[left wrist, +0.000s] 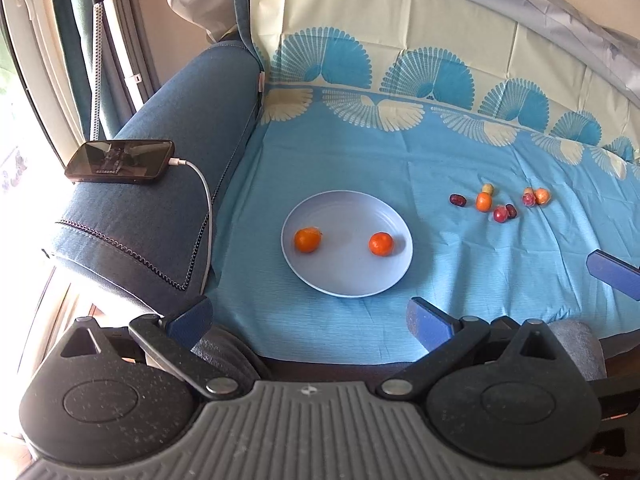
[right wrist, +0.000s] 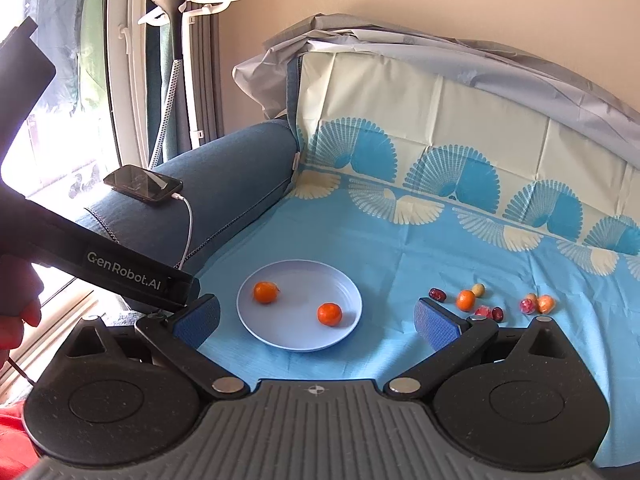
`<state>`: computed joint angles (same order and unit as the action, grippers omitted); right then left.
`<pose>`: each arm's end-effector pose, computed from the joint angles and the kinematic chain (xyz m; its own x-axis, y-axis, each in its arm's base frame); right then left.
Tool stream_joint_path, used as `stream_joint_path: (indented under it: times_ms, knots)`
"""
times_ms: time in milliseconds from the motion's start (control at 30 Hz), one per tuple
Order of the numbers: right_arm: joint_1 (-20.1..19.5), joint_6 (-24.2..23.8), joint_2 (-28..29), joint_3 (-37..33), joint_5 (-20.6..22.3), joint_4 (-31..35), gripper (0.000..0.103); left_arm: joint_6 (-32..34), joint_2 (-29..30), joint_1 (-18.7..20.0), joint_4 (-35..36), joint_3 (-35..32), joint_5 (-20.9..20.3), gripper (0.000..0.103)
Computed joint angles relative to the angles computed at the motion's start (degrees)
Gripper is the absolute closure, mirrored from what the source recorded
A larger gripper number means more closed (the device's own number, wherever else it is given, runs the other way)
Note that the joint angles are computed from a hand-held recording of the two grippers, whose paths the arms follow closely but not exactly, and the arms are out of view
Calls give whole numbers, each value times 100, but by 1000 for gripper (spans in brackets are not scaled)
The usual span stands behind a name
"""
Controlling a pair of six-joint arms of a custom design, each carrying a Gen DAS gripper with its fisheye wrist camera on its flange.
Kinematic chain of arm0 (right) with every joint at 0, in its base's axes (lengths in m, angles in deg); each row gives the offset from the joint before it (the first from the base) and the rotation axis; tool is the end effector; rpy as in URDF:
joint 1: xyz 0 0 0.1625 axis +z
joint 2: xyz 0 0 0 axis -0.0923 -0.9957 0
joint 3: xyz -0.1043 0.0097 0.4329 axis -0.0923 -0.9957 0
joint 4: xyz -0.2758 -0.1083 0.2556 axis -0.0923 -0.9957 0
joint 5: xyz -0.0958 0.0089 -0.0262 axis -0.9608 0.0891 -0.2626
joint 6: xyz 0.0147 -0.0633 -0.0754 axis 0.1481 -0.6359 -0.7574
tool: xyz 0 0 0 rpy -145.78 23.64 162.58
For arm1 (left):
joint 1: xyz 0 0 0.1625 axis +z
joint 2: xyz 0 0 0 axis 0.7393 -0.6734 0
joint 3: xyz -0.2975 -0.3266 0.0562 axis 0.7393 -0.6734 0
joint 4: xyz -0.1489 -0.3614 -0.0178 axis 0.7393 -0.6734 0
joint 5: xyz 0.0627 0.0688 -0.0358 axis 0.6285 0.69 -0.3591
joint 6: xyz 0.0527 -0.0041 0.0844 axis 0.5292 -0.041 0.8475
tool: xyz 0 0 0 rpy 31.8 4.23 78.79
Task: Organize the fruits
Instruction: 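Move both tools back toward the remaining fruit cluster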
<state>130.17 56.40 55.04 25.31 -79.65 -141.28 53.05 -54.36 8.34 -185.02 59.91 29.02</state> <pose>0.5324 -0.6459 0.1259 -0.7030 -0.2290 0.6733 -0.6711 0.5268 -0.5216 -0.2085 -0.6914 0.4809 -0.6690 0.0638 -0.7405 0.4963 0.7800 -0.3813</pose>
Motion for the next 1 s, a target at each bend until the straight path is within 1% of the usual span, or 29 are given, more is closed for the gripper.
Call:
stream_joint_path:
  times_ms: [200,367,633,700,800,833,900,1000]
  knots:
    - [-1,52,17,-28,-38,52,1,-51,43,36,99,-90,-19,0]
    - [-10,133,80,-155,-56,252,1,-138,93,80,231,-188,-39,0]
    - [-59,313,109,-233,-85,422,1,-434,319,165,855,-656,-59,0]
    - [-76,374,117,-266,-110,448,1,-616,431,172,1202,-885,-20,0]
    - [-96,471,136,-323,-285,367,1,-1029,645,118,1829,-1322,256,0]
    - [-108,535,119,-322,-357,338,1,-1166,752,99,2156,-1597,258,0]
    - [-149,766,38,-289,-493,326,1,-1300,971,58,2688,-2189,117,0]
    - [-229,1092,-113,-217,-727,270,1,-1225,1284,-96,3031,-2991,-13,0]
